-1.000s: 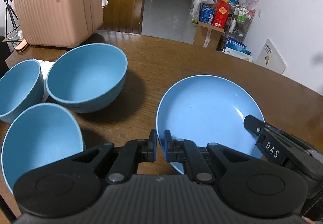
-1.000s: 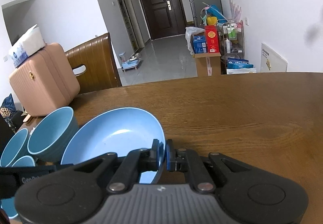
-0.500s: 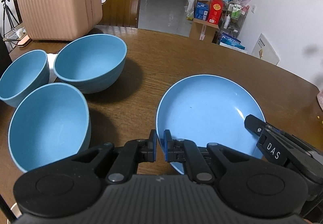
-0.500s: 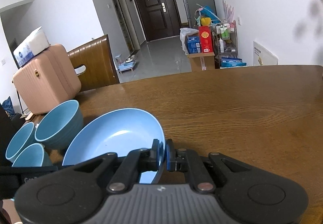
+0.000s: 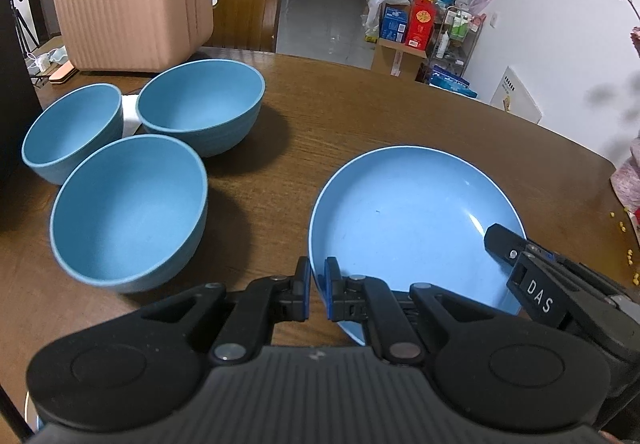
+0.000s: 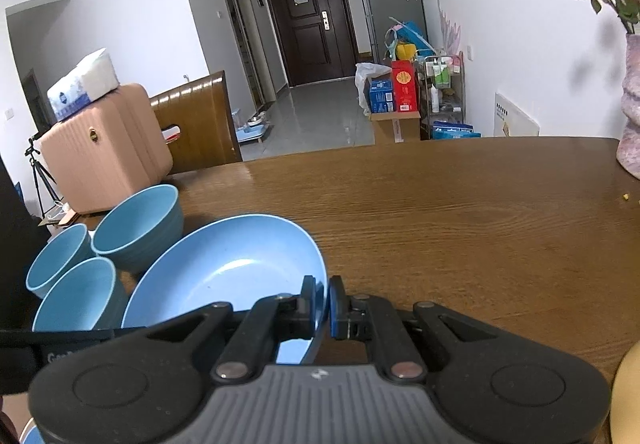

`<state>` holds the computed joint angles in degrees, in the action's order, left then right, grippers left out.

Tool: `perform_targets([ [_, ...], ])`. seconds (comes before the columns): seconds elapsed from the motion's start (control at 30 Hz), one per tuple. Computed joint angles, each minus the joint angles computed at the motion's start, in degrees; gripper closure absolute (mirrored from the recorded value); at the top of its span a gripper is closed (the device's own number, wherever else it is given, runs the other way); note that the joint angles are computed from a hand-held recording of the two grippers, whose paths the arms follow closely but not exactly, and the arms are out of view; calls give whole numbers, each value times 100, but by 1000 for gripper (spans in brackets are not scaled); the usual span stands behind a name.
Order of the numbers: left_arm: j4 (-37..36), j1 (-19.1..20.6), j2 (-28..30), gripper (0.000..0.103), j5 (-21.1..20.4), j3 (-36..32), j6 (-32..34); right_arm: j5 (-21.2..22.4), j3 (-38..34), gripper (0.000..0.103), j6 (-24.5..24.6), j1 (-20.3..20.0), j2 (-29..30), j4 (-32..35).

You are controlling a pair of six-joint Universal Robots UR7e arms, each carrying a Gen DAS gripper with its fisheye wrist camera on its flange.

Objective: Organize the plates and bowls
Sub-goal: 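Lift and carry the small blue plate with both grippers toward the plate stack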

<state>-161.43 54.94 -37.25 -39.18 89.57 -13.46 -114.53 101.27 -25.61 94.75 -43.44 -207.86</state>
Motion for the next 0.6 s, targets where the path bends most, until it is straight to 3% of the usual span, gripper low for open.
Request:
perform_targets([
  [0.6,-277,-356,-801,95,138,1215,-345,-194,978,97,62,363,-365,-702],
])
